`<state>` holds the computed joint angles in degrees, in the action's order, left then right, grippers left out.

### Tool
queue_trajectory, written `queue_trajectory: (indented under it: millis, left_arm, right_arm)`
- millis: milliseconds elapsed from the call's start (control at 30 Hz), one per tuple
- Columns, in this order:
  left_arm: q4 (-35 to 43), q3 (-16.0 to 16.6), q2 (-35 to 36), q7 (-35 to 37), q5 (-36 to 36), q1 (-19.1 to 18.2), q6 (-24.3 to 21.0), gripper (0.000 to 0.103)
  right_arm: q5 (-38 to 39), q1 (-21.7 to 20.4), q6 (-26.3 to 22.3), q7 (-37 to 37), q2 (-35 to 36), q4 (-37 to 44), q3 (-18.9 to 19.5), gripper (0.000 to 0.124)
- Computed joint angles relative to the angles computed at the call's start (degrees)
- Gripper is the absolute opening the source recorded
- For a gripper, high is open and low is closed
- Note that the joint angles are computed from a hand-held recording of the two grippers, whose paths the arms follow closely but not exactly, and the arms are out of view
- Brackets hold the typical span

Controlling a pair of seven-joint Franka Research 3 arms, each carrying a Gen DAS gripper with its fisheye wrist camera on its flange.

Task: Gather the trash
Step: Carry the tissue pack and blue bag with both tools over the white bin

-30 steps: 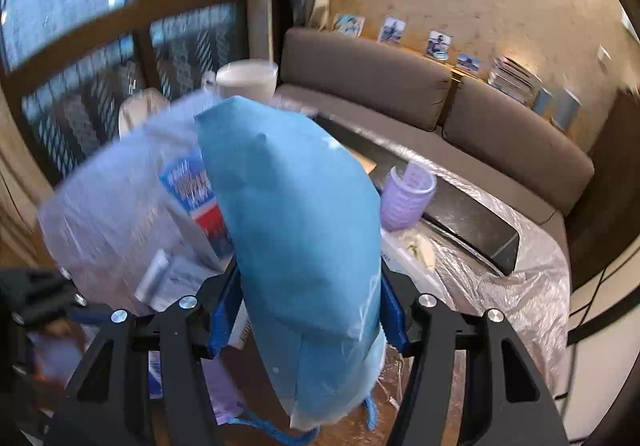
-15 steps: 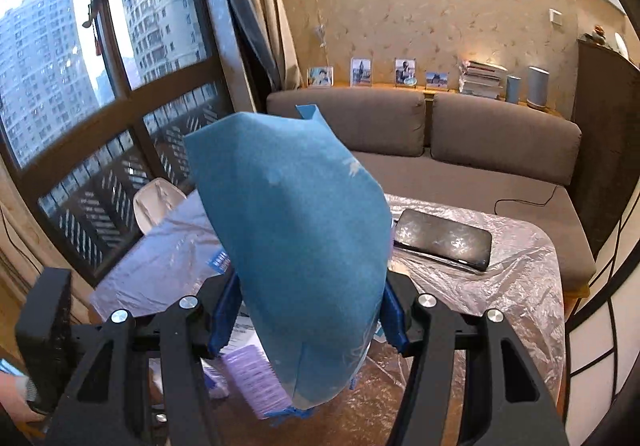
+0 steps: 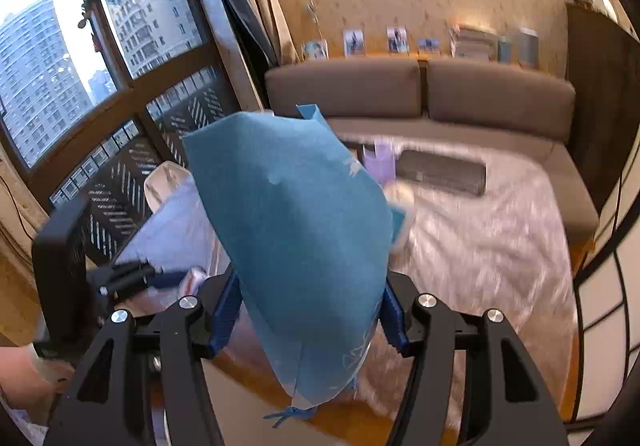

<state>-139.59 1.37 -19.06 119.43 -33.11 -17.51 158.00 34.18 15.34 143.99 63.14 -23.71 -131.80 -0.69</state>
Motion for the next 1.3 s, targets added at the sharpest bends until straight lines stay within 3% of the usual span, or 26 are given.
queue_trajectory:
  millis: [200,533,1300]
  left_arm:
    - [-1.71,-0.02,-1.6,-2.01,0.99,0.87,-1.09,0.065]
    - [-4.84,0.75,-3.85,-3.8,2.57,0.46,-2.08,0.065]
    - [-8.45,1.86,-8.71,-5.36,4.86,-1.28,-5.11,0.065]
  right_arm:
    - [0.2,-0.3,-4.94,2.44,-2.35,-3.98,-0.07,0.058]
    - [0.66,0.04,-8.43,4.69,-6.94,-9.43,0.41,0.058]
    - [0.26,0.23,-17.07,6.48,-14.22,-13.49,0.39,0.055]
